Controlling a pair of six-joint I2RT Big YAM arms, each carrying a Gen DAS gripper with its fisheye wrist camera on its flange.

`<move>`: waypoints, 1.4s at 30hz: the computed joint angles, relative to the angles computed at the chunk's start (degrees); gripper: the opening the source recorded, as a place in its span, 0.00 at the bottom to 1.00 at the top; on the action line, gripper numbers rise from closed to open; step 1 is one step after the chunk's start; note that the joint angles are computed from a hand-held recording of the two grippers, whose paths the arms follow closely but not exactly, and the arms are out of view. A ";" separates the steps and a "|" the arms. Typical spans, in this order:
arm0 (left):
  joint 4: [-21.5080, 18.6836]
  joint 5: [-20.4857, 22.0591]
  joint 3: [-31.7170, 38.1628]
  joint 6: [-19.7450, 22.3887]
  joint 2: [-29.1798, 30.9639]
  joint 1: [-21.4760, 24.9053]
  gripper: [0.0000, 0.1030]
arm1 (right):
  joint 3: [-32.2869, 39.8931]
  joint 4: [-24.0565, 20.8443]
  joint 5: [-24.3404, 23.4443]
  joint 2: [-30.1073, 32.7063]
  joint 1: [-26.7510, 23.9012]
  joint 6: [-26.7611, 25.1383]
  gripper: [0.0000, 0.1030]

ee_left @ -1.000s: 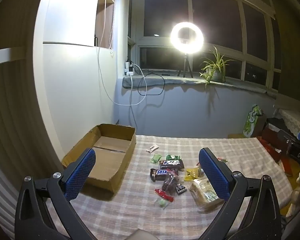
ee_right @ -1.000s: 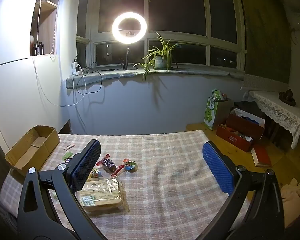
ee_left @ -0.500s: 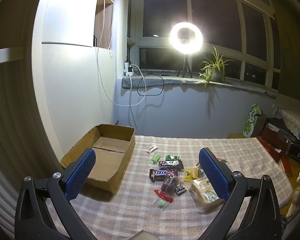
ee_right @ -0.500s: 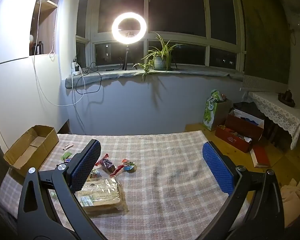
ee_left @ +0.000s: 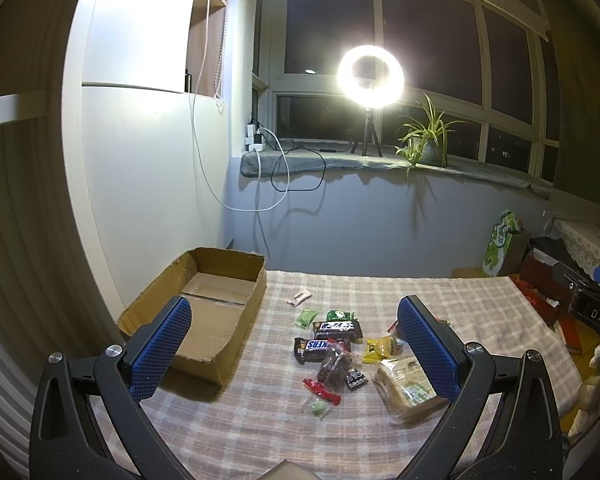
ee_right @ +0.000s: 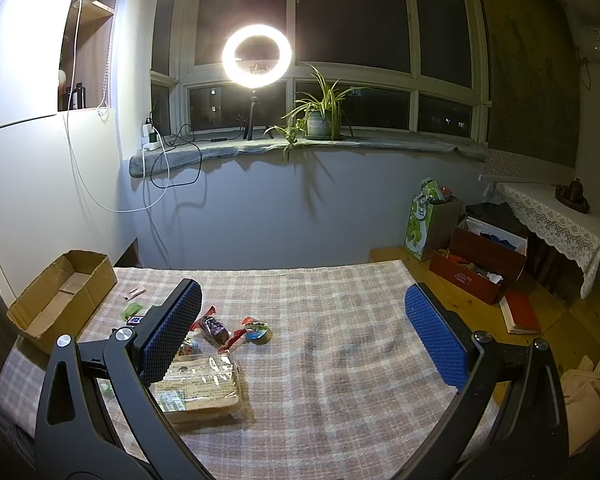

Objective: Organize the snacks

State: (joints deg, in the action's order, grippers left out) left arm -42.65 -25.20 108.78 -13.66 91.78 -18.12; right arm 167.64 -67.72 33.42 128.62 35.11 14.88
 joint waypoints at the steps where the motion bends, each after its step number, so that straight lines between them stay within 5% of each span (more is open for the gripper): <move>1: 0.01 0.07 -0.06 -0.15 -0.01 0.06 0.99 | 0.41 -0.21 0.01 0.20 0.00 -0.01 1.00; 42: -1.05 -0.47 1.02 0.08 0.19 -1.01 0.99 | -1.38 0.57 -0.06 -0.58 -0.01 0.11 1.00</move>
State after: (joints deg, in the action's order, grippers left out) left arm -43.70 -25.67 109.80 -13.58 91.97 -19.13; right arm 166.26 -67.15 33.36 128.03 35.10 14.99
